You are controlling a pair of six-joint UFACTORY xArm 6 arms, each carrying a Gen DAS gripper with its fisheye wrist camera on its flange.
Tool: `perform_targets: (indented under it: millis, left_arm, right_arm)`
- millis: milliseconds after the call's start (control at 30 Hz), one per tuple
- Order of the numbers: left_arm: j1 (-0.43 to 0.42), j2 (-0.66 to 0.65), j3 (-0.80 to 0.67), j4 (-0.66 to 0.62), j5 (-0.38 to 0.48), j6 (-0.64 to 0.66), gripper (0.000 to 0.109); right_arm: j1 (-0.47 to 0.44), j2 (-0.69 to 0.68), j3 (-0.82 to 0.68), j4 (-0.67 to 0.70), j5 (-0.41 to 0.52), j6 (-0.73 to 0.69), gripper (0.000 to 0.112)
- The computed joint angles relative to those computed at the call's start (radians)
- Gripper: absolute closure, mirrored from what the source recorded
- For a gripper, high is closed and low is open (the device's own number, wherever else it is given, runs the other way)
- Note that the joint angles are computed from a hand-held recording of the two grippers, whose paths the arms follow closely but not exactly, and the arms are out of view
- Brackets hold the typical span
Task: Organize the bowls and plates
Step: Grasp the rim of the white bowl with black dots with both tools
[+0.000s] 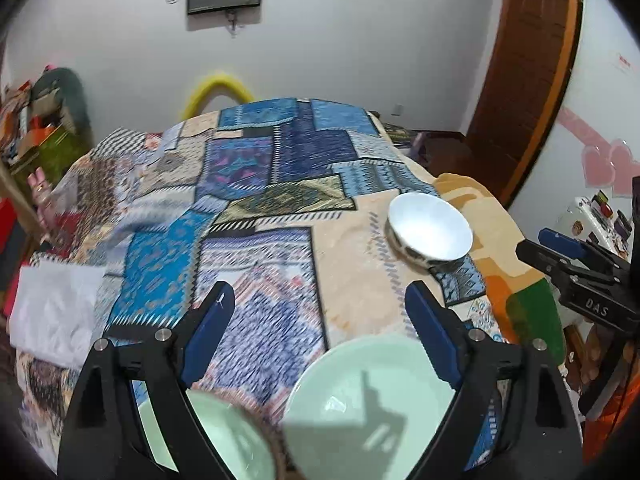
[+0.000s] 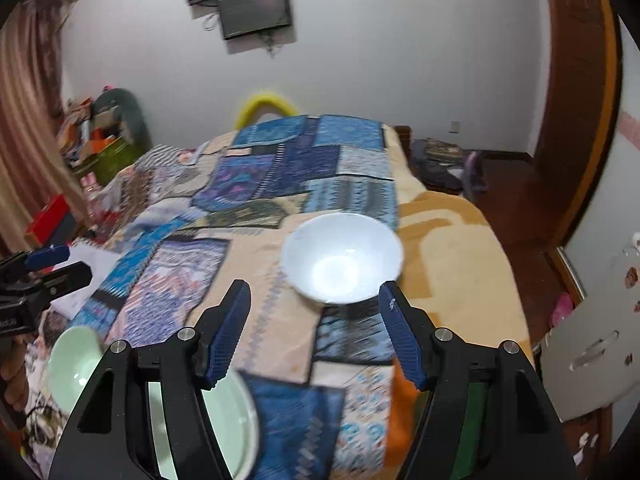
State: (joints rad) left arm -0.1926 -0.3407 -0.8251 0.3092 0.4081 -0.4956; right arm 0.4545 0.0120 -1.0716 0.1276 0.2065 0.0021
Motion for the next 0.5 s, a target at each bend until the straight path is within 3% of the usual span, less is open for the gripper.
perform_targets:
  millis: [200,367,500]
  left_arm:
    - [-0.029,0.194,-0.14,-0.059,-0.018,0.085,0.02]
    - [-0.039,0.355,-0.263,-0.147,-0.014,0.181,0.02]
    - [-0.036,0.474,-0.37,-0.256,0.005,0.263,0.02]
  right_arm:
    - [-0.054,0.107,-0.08,-0.069,0.006,0.063,0.049]
    - [-0.084,0.209,-0.159,-0.042,0.023,0.052,0.05]
    - [-0.096,0.29,-0.236,0.044,0.056,-0.02,0.067]
